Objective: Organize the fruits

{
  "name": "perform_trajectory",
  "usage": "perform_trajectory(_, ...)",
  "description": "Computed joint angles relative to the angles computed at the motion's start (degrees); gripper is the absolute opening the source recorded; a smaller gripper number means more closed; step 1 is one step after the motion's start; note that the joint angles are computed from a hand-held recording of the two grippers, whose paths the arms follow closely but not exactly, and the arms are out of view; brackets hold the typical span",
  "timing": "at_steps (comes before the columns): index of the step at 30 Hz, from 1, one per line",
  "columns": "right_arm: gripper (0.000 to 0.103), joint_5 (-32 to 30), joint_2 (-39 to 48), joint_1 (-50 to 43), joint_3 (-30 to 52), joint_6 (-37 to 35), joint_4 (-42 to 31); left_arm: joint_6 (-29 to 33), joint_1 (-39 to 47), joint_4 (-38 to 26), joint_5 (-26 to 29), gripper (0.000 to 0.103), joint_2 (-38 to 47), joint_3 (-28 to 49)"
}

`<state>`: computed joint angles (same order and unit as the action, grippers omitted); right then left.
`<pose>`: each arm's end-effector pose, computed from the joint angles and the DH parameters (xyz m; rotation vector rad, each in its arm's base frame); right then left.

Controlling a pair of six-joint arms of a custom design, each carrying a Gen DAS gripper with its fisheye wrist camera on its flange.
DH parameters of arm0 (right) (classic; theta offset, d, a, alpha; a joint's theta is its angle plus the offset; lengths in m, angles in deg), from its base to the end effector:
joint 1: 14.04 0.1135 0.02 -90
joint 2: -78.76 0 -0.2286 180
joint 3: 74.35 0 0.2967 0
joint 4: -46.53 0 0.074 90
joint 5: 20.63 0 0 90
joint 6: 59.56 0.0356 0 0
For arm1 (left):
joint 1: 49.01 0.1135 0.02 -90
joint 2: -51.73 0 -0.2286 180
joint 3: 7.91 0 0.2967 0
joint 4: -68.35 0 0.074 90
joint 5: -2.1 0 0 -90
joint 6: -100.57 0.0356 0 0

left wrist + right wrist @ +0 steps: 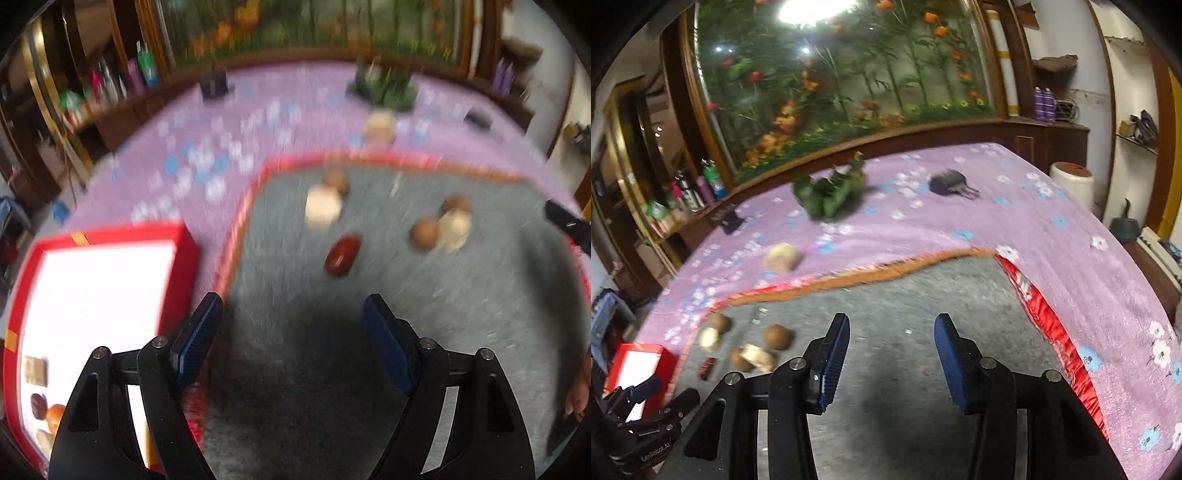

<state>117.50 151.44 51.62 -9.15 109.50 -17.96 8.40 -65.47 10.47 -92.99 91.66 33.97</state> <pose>0.1381 0.2409 0.2001 0.4214 2.2190 0.0357 0.1951 -0.0544 0.1797 0.2817 2.5256 -0.0146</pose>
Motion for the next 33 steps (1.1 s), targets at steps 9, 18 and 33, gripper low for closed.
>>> perform_trajectory(9, 0.047, -2.8, -0.1, -0.6, -0.9, 0.5, 0.6, -0.4, 2.0, -1.2, 1.8, 0.092, -0.5, 0.3)
perform_trajectory(18, 0.047, -7.5, -6.1, -3.1, -6.6, 4.0, 2.8, -0.1, 3.9, 1.4, 3.7, 0.102, 4.5, 1.7)
perform_trajectory(33, 0.049, -7.8, -8.2, -2.8, -7.7, 4.1, 3.2, 4.4, 6.7, 9.2, 8.1, 0.103, 9.4, 2.2)
